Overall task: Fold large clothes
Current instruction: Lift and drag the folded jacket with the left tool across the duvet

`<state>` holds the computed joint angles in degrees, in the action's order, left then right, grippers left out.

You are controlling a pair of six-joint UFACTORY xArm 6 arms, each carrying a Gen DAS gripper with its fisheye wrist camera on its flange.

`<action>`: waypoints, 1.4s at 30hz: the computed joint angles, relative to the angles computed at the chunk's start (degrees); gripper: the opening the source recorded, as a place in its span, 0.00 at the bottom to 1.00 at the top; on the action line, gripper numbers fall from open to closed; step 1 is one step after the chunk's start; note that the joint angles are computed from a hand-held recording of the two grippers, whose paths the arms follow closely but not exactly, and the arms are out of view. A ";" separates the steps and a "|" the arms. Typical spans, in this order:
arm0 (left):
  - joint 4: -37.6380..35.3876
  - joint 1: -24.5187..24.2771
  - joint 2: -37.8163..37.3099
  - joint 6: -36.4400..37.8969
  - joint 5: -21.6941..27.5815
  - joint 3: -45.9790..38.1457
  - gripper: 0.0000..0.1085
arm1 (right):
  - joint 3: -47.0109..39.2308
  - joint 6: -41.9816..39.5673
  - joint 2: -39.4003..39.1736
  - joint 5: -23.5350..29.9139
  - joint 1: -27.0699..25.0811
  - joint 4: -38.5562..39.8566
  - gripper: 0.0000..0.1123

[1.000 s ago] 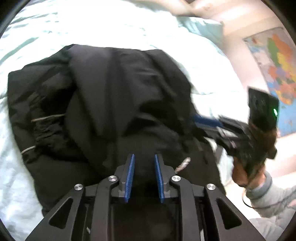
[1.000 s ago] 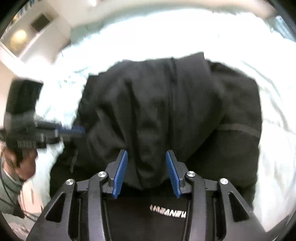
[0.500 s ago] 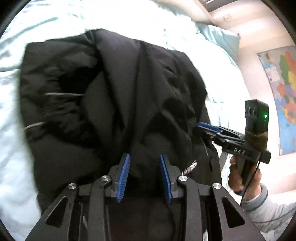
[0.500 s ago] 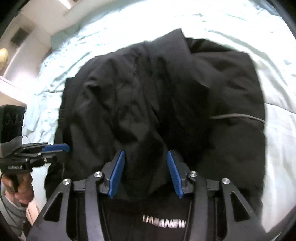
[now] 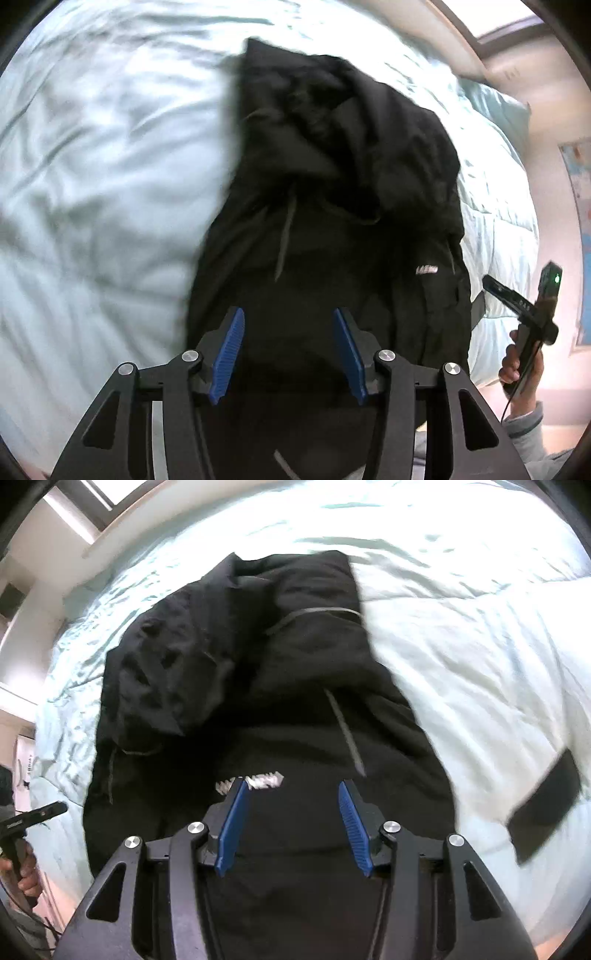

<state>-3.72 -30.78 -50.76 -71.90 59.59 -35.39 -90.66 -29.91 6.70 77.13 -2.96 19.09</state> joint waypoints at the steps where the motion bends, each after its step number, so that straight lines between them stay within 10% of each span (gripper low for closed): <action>1: 0.27 -1.49 -2.11 -3.04 0.94 1.39 0.48 | 0.24 -0.28 -0.37 0.93 -1.07 0.01 0.48; 13: 8.57 -29.44 -16.33 -45.53 -1.29 17.12 0.48 | 6.40 -4.33 -4.19 3.99 -7.68 -5.24 0.48; 20: 15.83 -35.89 -10.31 -58.36 -10.02 18.24 0.48 | 4.90 -6.89 -3.29 5.19 -9.16 -6.20 0.48; 25: 25.39 -37.71 -2.19 -57.07 -8.54 9.54 0.25 | 3.66 -8.48 -2.76 5.87 -10.69 -6.45 0.48; 36: 16.09 -32.41 3.38 -49.44 -17.68 12.28 0.41 | 2.67 -10.69 0.36 9.25 -17.52 -9.51 0.48; 38: 16.70 -32.31 3.90 -48.40 -16.72 11.49 0.21 | 3.40 -11.11 0.46 9.92 -18.37 -10.11 0.48; 42: 18.36 -31.73 3.03 -46.01 -14.13 9.27 0.11 | 6.35 -11.60 0.01 9.80 -19.20 -11.82 0.48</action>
<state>14.64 -62.51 -47.73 -117.91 45.46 -26.13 -84.32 -41.51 6.71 86.93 -22.16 7.27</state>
